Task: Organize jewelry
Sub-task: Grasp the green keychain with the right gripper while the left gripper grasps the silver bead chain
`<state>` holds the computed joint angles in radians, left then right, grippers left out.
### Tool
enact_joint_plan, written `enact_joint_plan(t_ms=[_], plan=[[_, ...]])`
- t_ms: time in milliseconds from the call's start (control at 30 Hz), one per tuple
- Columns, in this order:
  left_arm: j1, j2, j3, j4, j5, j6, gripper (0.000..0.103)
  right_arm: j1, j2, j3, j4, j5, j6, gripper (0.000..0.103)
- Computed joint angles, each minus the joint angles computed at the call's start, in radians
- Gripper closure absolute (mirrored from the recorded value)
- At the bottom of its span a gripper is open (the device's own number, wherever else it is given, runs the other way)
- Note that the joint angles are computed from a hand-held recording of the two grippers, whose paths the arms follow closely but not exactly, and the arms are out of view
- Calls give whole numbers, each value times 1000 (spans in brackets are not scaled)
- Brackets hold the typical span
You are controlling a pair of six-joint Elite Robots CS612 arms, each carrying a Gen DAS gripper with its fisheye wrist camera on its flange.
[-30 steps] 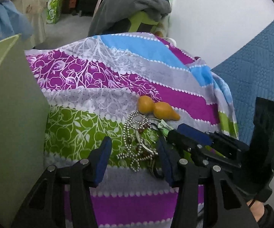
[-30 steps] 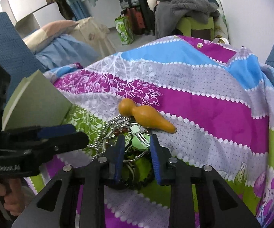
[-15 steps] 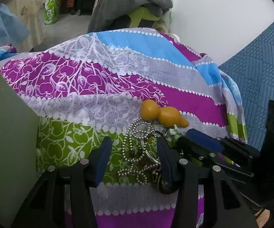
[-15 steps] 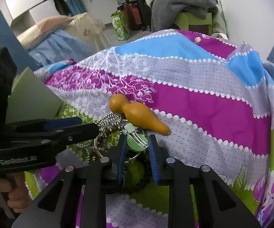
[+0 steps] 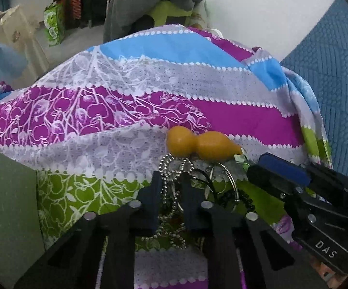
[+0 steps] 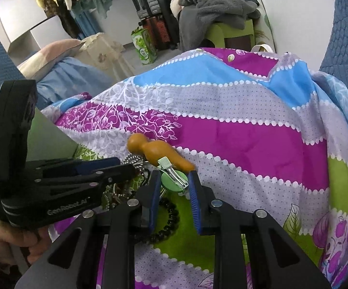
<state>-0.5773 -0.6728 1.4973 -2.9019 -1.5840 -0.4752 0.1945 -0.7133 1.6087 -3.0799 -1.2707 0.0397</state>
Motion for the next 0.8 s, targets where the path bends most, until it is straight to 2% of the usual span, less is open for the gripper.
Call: enact_joint_plan(t_ms=[67, 133, 233, 433, 633, 800], plan=[[2, 0, -1, 4, -12, -8, 94, -1, 1, -1, 4, -2, 5, 82], [3, -4, 4, -5, -11, -13, 99, -3, 1, -1, 4, 0, 14, 82], [11, -15, 18, -26, -39, -39, 100, -4, 0, 3, -5, 2, 24, 82], [8, -50, 59, -79, -29, -32, 101, 2, -4, 9, -15, 0, 20, 82], [11, -82, 104, -134, -42, -68, 102, 13, -13, 19, -26, -21, 19, 82], [4, -113, 144, -160, -23, -54, 102, 19, -29, 47, -50, -57, 45, 82]])
